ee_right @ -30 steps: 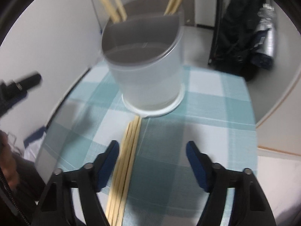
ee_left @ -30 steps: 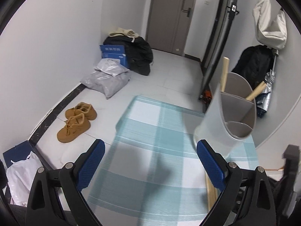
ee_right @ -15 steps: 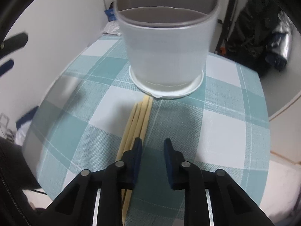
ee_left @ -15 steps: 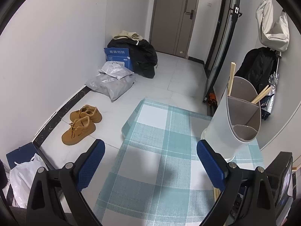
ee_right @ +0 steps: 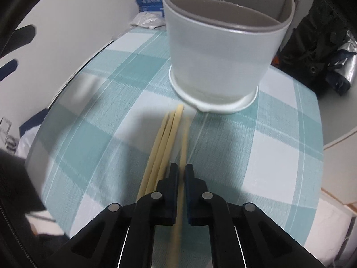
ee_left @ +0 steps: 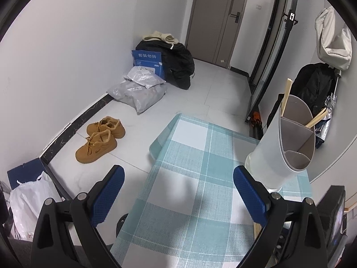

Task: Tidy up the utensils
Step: 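Grasp one chopstick with the right tool from the pile, then grasp a chopstick with the left tool while the right tool lifts its chopstick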

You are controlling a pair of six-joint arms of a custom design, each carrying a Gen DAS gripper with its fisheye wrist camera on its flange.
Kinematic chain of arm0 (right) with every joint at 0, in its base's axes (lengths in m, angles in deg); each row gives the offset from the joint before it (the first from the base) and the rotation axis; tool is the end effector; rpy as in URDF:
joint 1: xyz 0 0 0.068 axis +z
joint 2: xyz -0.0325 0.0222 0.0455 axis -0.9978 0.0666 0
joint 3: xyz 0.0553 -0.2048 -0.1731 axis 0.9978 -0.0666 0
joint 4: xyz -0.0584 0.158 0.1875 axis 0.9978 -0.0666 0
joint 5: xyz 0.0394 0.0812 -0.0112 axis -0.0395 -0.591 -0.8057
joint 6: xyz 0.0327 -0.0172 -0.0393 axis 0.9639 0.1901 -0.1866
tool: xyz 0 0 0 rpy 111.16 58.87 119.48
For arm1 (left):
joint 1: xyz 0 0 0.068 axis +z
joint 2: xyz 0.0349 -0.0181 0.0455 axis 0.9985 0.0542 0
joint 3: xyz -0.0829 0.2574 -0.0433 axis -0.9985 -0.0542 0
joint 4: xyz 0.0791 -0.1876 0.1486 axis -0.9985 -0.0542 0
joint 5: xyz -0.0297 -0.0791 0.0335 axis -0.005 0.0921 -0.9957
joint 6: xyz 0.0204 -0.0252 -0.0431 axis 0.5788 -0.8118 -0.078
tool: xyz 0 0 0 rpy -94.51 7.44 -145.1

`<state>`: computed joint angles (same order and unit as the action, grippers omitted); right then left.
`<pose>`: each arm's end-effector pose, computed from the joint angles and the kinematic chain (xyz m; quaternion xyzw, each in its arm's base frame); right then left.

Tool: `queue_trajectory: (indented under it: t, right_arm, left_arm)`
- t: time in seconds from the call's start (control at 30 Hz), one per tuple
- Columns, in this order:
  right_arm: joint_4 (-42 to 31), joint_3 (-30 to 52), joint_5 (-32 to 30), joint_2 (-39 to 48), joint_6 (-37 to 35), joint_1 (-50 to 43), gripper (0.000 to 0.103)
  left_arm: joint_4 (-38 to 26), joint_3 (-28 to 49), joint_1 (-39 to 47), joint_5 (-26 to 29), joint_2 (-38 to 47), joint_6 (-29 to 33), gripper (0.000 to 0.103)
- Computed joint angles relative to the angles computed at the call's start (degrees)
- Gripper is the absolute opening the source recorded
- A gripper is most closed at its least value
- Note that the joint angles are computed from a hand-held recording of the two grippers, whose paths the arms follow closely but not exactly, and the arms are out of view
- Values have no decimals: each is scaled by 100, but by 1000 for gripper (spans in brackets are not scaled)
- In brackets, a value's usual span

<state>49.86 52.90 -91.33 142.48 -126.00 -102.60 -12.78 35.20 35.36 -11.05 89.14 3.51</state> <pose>0.2799 -0.0700 0.1163 -0.3956 0.8946 0.0563 0.2000 0.1662 -0.1700 0.2119 -0.2958 0.8709 0.0108 0.3923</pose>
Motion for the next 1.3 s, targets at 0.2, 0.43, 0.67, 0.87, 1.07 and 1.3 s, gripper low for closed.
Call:
queue_trajectory:
  t: [0.2, 0.43, 0.67, 0.87, 1.07, 1.3]
  right_arm:
    - [-574, 146, 114, -29, -703, -425, 5]
    - [-37, -90, 87, -113, -415, -32, 12]
    - [7, 217, -16, 176, 5, 341, 6]
    - [-629, 1018, -616, 649, 313, 106, 4]
    - [-1797, 2410, -1746, 1196, 909, -442, 4]
    - [-2897, 3893, -2527, 2041, 1483, -842, 4]
  left_arm:
    - [82, -69, -14, 70, -95, -3, 95]
    - [149, -201, 87, 253, -127, -40, 95]
    - [684, -438, 270, 658, -150, 276, 95]
    - [1153, -183, 301, 1316, 474, 937, 95]
    - [1429, 452, 145, 2108, 1471, 1495, 95]
    - [1069, 1184, 10, 2337, 2255, 1815, 95]
